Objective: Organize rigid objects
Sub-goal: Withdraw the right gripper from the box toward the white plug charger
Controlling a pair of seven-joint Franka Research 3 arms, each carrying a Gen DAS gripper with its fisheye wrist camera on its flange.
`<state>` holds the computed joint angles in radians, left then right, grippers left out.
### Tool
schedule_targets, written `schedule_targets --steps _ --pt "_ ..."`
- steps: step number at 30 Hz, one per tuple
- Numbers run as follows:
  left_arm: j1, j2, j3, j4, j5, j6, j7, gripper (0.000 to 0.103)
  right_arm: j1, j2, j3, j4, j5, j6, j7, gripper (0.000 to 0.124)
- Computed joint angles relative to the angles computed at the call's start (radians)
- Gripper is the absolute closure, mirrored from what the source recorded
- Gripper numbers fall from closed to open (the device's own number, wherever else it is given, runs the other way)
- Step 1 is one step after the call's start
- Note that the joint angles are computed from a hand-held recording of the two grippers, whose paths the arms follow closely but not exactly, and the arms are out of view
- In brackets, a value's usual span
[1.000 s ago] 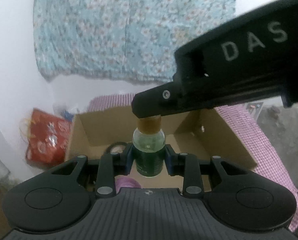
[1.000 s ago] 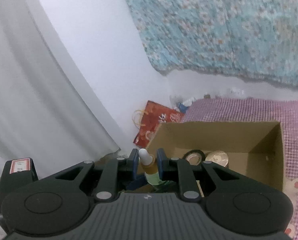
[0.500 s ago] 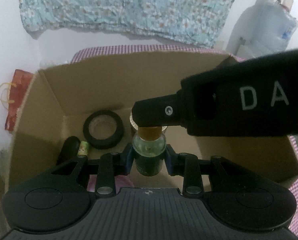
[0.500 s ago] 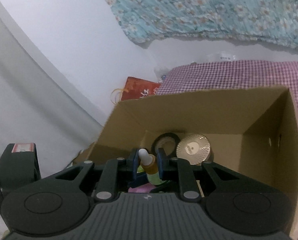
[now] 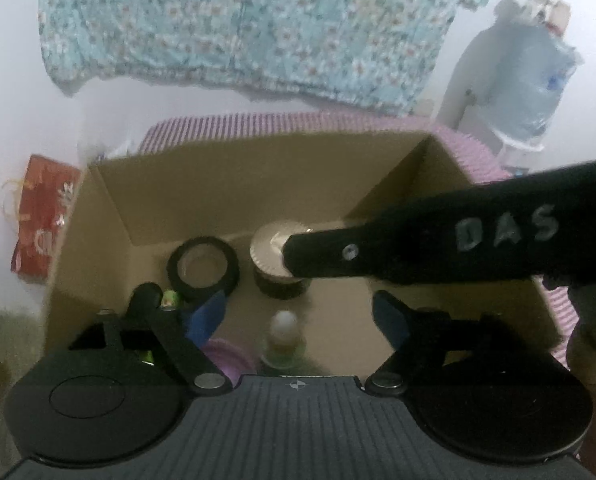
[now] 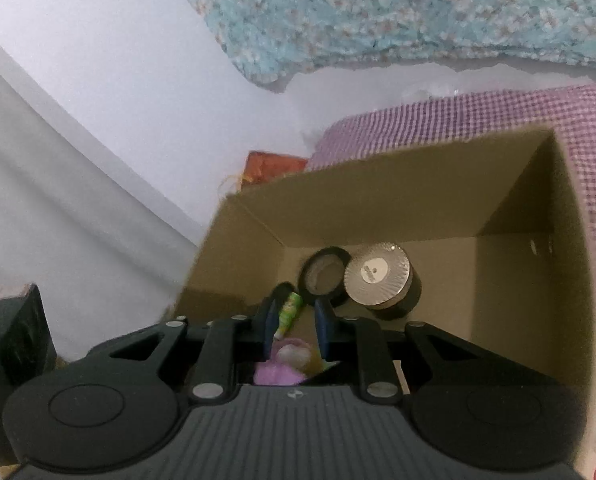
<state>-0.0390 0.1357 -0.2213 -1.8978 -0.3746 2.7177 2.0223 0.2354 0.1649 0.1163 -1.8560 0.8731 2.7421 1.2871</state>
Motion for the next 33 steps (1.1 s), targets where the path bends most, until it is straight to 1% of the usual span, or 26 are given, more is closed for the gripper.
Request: schedule_targets --steps 2,4,6,8,9,10,11,12,13,14,16,17,19,20,22,24,27,30,33 --pt "0.009 -0.044 -0.010 -0.039 -0.067 0.022 0.056 0.010 -0.001 -0.054 0.008 -0.052 0.061 0.040 -0.030 0.100" --pt "0.007 -0.092 -0.010 -0.079 -0.179 0.037 0.156 0.005 0.011 -0.122 0.009 -0.116 0.135 0.093 -0.067 0.100" --pt "-0.012 -0.144 0.007 -0.119 -0.284 0.043 0.258 0.004 0.036 -0.200 0.001 -0.194 0.177 0.155 -0.074 0.096" --pt "-0.039 -0.189 0.034 -0.150 -0.379 0.034 0.358 0.001 0.070 -0.278 -0.008 -0.272 0.207 0.226 -0.075 0.083" --pt "-0.054 -0.211 0.051 -0.164 -0.423 0.023 0.405 0.001 0.086 -0.315 -0.010 -0.311 0.211 0.269 -0.063 0.072" --pt "-0.068 -0.236 0.069 -0.181 -0.457 0.007 0.444 0.001 0.097 -0.354 -0.004 -0.355 0.194 0.313 -0.034 0.067" --pt "-0.081 -0.259 0.088 -0.197 -0.476 -0.013 0.470 0.000 0.097 -0.388 0.010 -0.395 0.157 0.349 0.011 0.066" --pt "-0.091 -0.278 0.107 -0.210 -0.492 -0.039 0.488 0.000 0.069 -0.425 0.046 -0.442 0.088 0.378 0.092 0.064" --pt "-0.100 -0.285 0.124 -0.213 -0.504 -0.064 0.497 0.000 0.022 -0.459 0.095 -0.483 0.016 0.392 0.179 0.058" --pt "-0.104 -0.301 0.138 -0.226 -0.508 -0.088 0.495 0.000 -0.048 -0.494 0.164 -0.519 -0.060 0.397 0.275 0.054" --pt "-0.107 -0.331 0.165 -0.253 -0.526 -0.140 0.475 0.000 -0.200 -0.569 0.310 -0.578 -0.182 0.386 0.436 0.042" --pt "-0.108 -0.343 0.176 -0.266 -0.540 -0.156 0.464 0.000 -0.264 -0.596 0.369 -0.590 -0.229 0.371 0.496 0.039" --pt "-0.104 -0.364 0.195 -0.294 -0.549 -0.196 0.427 0.000 -0.366 -0.659 0.462 -0.611 -0.311 0.328 0.591 0.025" --pt "-0.101 -0.370 0.202 -0.302 -0.545 -0.214 0.412 0.000 -0.405 -0.686 0.498 -0.618 -0.346 0.313 0.628 0.024" --pt "-0.091 -0.382 0.208 -0.321 -0.520 -0.239 0.376 0.000 -0.464 -0.733 0.552 -0.626 -0.412 0.274 0.683 0.022" --pt "-0.085 -0.390 0.215 -0.332 -0.500 -0.251 0.356 0.000 -0.528 -0.774 0.607 -0.617 -0.484 0.211 0.737 0.021" --pt "-0.085 -0.427 0.235 -0.370 -0.513 -0.246 0.386 0.000 -0.579 -0.827 0.652 -0.601 -0.572 0.123 0.799 0.021" --pt "-0.091 -0.454 0.250 -0.398 -0.530 -0.213 0.398 0.000 -0.602 -0.862 0.677 -0.577 -0.647 0.047 0.848 0.021" --pt "-0.102 -0.466 0.276 -0.402 -0.557 -0.222 0.427 0.000 -0.623 -0.890 0.703 -0.553 -0.725 -0.006 0.887 0.021"
